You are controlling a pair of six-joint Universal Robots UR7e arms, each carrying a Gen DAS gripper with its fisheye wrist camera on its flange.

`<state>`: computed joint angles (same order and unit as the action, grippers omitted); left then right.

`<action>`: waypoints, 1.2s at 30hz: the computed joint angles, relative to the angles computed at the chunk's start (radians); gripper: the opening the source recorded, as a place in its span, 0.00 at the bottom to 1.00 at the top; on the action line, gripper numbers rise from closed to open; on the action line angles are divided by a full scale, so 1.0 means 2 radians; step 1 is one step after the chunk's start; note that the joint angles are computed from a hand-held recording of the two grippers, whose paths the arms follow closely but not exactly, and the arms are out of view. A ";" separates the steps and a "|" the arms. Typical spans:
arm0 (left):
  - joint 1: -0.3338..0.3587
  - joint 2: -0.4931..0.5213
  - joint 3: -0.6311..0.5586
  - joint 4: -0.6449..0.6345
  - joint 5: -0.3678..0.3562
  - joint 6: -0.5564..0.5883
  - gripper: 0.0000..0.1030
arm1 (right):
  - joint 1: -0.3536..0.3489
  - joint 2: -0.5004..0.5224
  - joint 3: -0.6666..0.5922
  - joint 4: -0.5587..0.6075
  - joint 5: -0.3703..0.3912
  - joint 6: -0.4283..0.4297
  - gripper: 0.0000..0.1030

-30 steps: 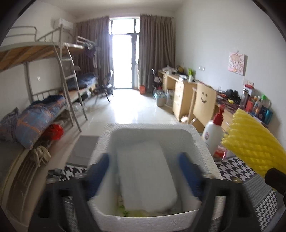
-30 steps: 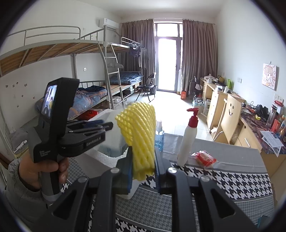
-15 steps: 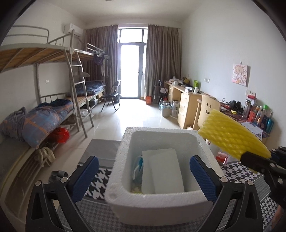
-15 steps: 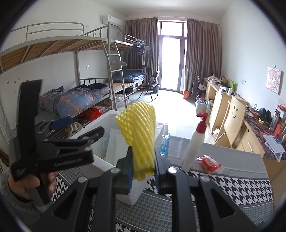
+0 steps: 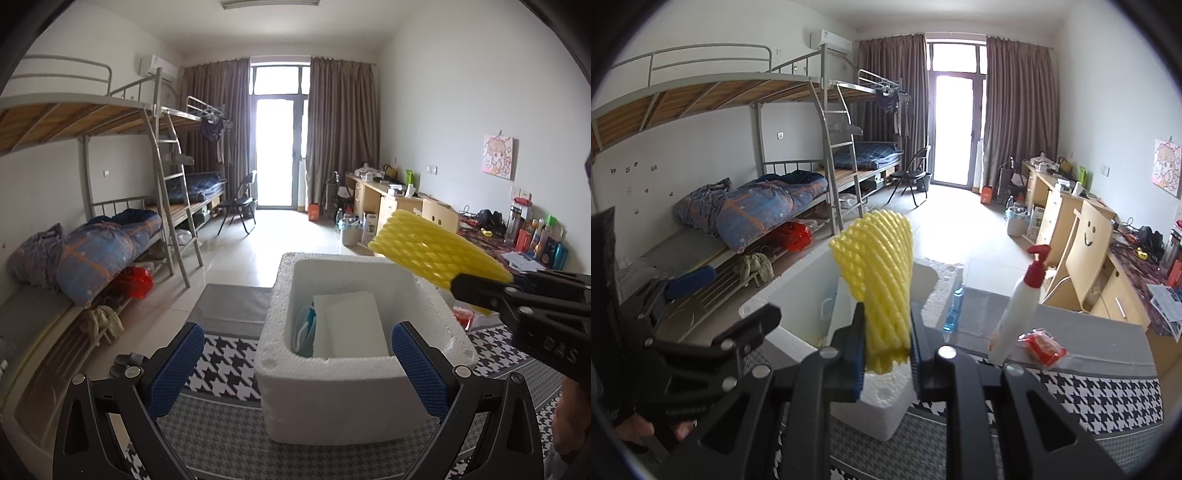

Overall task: Organize soft objects
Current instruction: 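Lower the yellow mesh sleeve into the foam box and open the right gripper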

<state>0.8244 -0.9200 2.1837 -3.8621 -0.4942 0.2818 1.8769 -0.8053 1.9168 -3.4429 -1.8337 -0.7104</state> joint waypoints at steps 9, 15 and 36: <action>-0.004 -0.004 0.016 -0.011 0.004 -0.004 0.99 | 0.001 0.014 -0.021 0.022 -0.003 0.007 0.23; -0.011 -0.005 0.029 -0.042 0.018 0.006 0.99 | -0.001 0.025 -0.044 0.052 -0.008 0.018 0.23; -0.018 -0.014 0.052 -0.060 0.032 -0.008 0.99 | 0.003 0.045 -0.073 0.083 -0.021 0.031 0.66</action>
<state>0.7876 -0.9484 2.2874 -3.9814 -0.4294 0.2657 1.8828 -0.7160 1.7701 -3.2769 -1.8759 -0.6484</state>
